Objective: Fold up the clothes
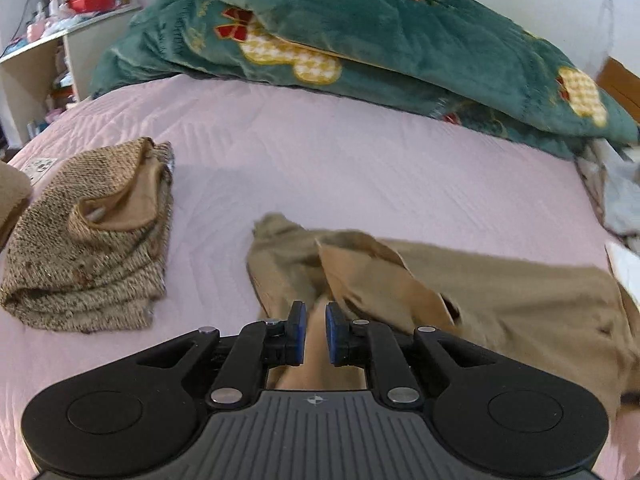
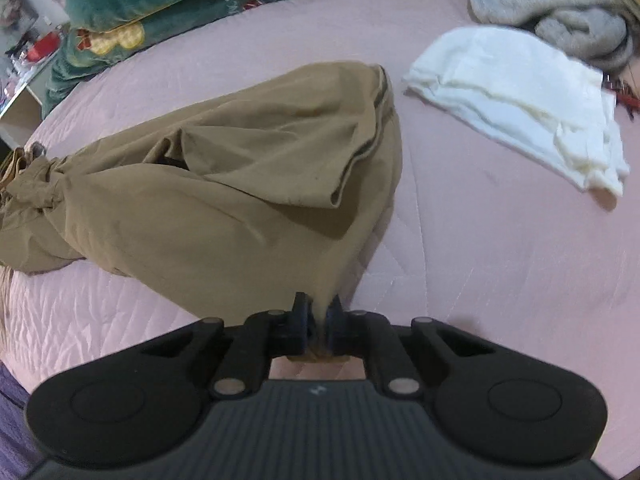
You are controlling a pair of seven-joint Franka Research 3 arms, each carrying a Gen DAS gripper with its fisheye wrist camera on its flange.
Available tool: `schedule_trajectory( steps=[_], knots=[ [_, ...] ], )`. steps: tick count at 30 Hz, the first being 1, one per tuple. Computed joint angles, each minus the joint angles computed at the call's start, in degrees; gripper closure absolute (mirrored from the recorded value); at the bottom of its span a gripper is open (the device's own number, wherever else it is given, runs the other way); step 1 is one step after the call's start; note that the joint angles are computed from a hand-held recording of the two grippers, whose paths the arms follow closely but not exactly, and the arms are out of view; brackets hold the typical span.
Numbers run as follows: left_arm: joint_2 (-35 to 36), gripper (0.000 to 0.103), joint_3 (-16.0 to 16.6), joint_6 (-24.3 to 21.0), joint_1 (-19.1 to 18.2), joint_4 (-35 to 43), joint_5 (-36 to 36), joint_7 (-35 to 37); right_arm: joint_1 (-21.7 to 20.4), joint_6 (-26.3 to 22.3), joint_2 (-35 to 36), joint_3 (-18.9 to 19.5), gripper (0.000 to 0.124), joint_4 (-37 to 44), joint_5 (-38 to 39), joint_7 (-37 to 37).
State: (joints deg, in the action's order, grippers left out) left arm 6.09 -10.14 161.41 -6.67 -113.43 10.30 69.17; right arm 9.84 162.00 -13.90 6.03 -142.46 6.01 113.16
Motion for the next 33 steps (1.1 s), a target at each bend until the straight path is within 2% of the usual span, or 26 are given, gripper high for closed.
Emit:
schedule_trajectory(
  steps=[4, 8, 10, 12, 16, 18, 19, 22, 24, 27, 29, 30, 33],
  knots=[
    [-0.7, 0.087, -0.6, 1.6, 0.1, -2.3, -1.9, 2.8, 5.2, 4.7, -1.2, -5.4, 0.115, 1.4, 13.0, -7.7],
    [0.2, 0.087, -0.3, 1.8, -0.4, -1.4, -0.2, 2.1, 5.7, 5.8, 3.1, -7.4, 0.115, 9.1, 20.3, -12.8],
    [0.8, 0.087, -0.1, 1.7, -0.6, -0.7, 0.9, 1.4, 2.8, 5.2, 7.5, -6.0, 0.115, 14.6, 17.7, -9.7],
    [1.4, 0.087, 0.3, 1.4, -1.0, 0.1, 2.8, -0.5, 0.1, 3.4, 12.8, -5.2, 0.115, 20.6, 11.7, -3.2],
    [1.3, 0.087, 0.6, 1.6, -0.8, 0.0, 4.0, -2.3, -0.3, -4.7, 23.7, -6.8, 0.111, 32.1, 5.2, 6.3],
    [1.0, 0.087, 0.6, 1.9, -0.5, -0.4, 3.9, -2.5, -0.1, -7.5, 26.0, -7.1, 0.104, 34.4, 5.3, 7.3],
    [0.8, 0.087, 0.5, 2.9, -0.1, -0.8, 3.2, -2.1, 0.4, -6.7, 25.7, -7.4, 0.102, 33.8, 4.2, 7.9],
    [0.3, 0.087, 0.2, 6.6, 0.7, -2.1, 1.5, -1.2, 3.6, -3.8, 22.4, -9.7, 0.080, 31.0, -8.0, 11.8],
    [1.3, 0.087, -0.7, 7.1, 1.2, -1.0, -0.7, 1.3, 4.9, -3.9, 20.1, -10.7, 0.045, 30.2, -18.2, 14.9],
    [4.1, 0.085, -2.4, 5.7, 1.5, 2.6, -4.3, 4.6, 3.9, -1.9, 17.4, -9.7, 0.021, 29.0, -26.7, 15.2],
    [6.2, 0.078, -2.6, 3.4, 0.7, 5.3, -5.0, 4.2, 2.3, -2.5, 16.6, -8.2, 0.021, 29.3, -22.6, 9.0],
    [7.4, 0.076, -1.8, 2.1, -0.5, 6.9, -3.2, 2.8, 1.9, -3.1, 16.5, -7.8, 0.021, 29.5, -21.9, 7.8],
    [11.5, 0.066, 2.7, -3.9, -5.8, 12.6, 8.0, -4.4, 1.0, -4.7, 16.8, -6.7, 0.021, 29.7, -17.9, 2.0]
  ],
)
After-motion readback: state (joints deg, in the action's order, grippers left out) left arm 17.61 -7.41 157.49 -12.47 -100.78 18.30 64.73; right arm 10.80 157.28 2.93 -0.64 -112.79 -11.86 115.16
